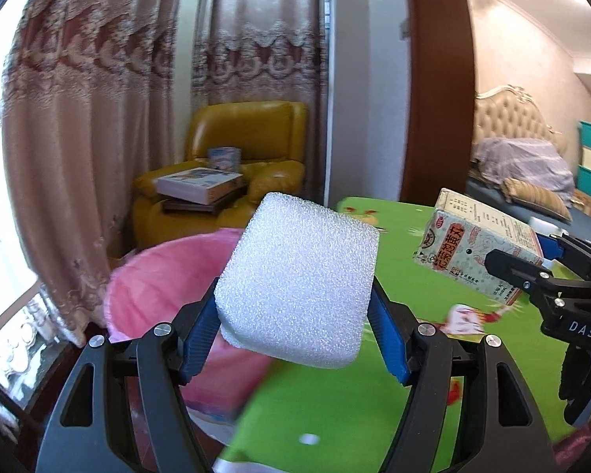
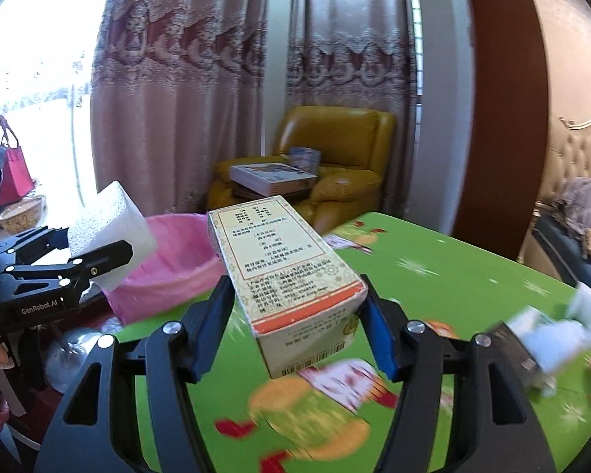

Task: Collect trash
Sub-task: 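Carry the medicine box and foam block in both tools over the pink bin, then open both tools to drop the medicine box and foam block into the bin, then grasp the black instruction box with the left tool while the right tool grasps the white plastic bag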

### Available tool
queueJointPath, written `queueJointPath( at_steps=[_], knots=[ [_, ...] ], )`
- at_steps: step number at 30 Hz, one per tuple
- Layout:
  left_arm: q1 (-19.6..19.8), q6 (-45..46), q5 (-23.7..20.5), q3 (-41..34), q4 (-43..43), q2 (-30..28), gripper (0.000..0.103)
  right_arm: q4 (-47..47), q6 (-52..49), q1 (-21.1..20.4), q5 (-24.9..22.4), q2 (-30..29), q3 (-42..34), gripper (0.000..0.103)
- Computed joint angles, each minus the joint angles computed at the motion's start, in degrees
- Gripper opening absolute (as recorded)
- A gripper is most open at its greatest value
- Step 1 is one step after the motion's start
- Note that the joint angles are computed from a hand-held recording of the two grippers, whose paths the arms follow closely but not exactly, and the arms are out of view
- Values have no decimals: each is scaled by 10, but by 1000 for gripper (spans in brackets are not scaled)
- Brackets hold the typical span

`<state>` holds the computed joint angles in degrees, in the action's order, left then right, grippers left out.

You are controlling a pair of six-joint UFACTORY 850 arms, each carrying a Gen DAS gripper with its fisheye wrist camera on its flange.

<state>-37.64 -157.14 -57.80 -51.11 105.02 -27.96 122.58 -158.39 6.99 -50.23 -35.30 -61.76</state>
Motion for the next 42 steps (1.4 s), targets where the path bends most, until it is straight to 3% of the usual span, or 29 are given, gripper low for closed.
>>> queueJointPath(
  at_steps=[12,19,21,22,30,36,42],
  knots=[
    [88,-25,31,58,21,30,65,-25,72,108,81,-57,-113,61],
    [121,-47,42,65,43,30,67,-28,101,149,123,-94,-178,63],
    [132,-53,48,65,51,29,81,-43,119,153,121,-107,-198,67],
    [137,-53,50,64,52,28,84,-70,146,154,113,-115,-214,76],
    [135,-65,55,75,34,31,90,-89,183,112,60,-97,-201,79],
    [104,-81,49,77,30,38,90,-72,139,50,37,-64,-146,79],
    [74,-48,67,13,64,12,90,-41,100,-23,38,-54,-120,79]
  ],
)
